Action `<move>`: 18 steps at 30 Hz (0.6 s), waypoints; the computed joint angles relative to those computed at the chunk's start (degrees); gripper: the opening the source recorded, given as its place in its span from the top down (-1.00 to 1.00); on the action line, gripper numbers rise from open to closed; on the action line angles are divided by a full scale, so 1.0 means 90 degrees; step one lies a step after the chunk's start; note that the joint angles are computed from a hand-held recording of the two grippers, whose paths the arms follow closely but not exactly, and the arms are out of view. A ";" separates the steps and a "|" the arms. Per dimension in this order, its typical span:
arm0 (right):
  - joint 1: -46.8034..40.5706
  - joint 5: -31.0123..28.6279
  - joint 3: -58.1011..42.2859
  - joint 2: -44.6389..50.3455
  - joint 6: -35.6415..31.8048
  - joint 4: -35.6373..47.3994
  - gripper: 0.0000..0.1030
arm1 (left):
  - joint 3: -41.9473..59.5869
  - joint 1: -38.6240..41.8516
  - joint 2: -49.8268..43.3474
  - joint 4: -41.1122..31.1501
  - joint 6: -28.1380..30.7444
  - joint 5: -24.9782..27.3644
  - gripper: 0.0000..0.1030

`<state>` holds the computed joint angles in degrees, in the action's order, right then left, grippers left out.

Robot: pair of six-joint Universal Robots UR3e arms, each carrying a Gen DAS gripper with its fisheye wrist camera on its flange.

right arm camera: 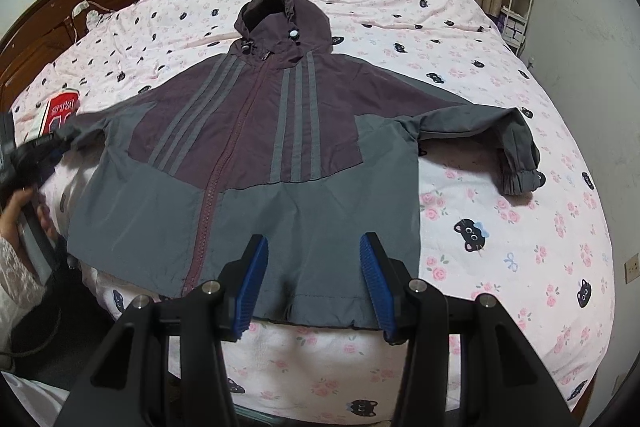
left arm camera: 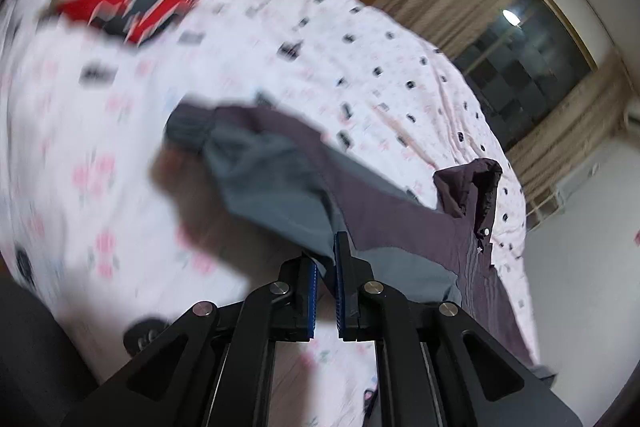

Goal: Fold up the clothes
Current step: 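Fold the sleeve with the left gripper across the jacket body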

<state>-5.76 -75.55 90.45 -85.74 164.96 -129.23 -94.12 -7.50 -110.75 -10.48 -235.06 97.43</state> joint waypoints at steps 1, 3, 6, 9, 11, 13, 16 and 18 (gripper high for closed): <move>-0.0085 0.0079 -0.0004 -0.0010 0.0026 0.0024 0.04 | -0.0220 0.0081 0.0018 0.0176 -0.0186 -0.0191 0.85; -0.0317 0.0303 -0.0005 -0.0026 0.0084 0.0097 0.01 | -0.0527 0.0164 0.0061 0.0332 -0.0377 -0.0399 0.82; -0.0794 0.0624 0.0058 -0.0087 0.0204 0.0147 -0.02 | -0.0484 -0.0014 0.0133 0.0194 -0.0008 -0.0089 0.82; -0.1398 0.0902 0.0146 -0.0153 0.0346 0.0058 -0.08 | -0.0411 -0.0190 0.0254 0.0015 0.0249 0.0235 0.82; -0.1792 0.1100 0.0164 -0.0142 0.0458 0.0044 -0.13 | -0.0450 -0.0215 0.0377 -0.0108 0.0303 0.0305 0.79; -0.2220 0.1348 0.0160 -0.0085 0.0603 0.0033 -0.16 | -0.0503 -0.0224 0.0498 -0.0250 0.0287 0.0363 0.74; -0.2748 0.1671 0.0066 0.0082 0.0760 0.0089 -0.16 | -0.0659 -0.0230 0.0719 -0.0465 0.0179 0.0460 0.67; -0.3009 0.1802 0.0003 0.0200 0.0781 0.0075 -0.16 | -0.0747 -0.0280 0.0872 -0.0647 0.0181 0.0574 0.66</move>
<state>-32.84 -59.33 90.48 -83.94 171.99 -128.56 -100.84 -10.02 -102.90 -16.30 -233.44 102.59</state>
